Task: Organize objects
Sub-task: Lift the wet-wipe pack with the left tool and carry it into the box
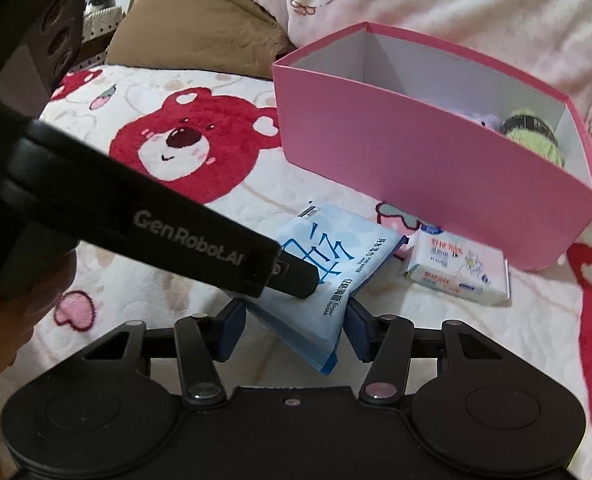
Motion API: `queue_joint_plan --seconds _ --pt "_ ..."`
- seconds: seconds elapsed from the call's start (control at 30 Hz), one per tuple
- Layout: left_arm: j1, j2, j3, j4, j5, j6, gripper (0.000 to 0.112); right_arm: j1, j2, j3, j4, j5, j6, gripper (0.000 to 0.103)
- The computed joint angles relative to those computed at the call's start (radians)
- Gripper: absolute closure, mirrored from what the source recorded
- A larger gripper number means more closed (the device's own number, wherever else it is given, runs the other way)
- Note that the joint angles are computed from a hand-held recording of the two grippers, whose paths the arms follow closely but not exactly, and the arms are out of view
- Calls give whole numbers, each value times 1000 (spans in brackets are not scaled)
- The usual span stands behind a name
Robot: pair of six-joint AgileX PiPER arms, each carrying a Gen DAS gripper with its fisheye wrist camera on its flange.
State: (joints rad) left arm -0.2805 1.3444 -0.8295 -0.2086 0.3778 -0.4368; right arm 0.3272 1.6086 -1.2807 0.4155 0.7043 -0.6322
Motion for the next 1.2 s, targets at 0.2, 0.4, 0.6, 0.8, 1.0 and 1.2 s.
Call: queue_joint_plan --seconds 0.2,0.4,0.6,0.8,1.0,1.2 --pt "50 49 -21 -251 67 204 82 -44 66 -61 37 124 63 27" --pt "34 78 4 -121 -12 51 77 -50 93 -69 55 127 97 18" --pt "73 102 28 -369 -55 288 84 -48 116 -88 45 130 152 25" --pt "31 54 21 -214 -38 146 87 -30 74 -77 5 128 131 35" --pt "9 -50 -36 -18 65 -26 87 -41 -10 -75 43 140 69 35" --pt "11 -77 -229 123 238 -137 87 -53 -38 -182 61 169 -7 35"
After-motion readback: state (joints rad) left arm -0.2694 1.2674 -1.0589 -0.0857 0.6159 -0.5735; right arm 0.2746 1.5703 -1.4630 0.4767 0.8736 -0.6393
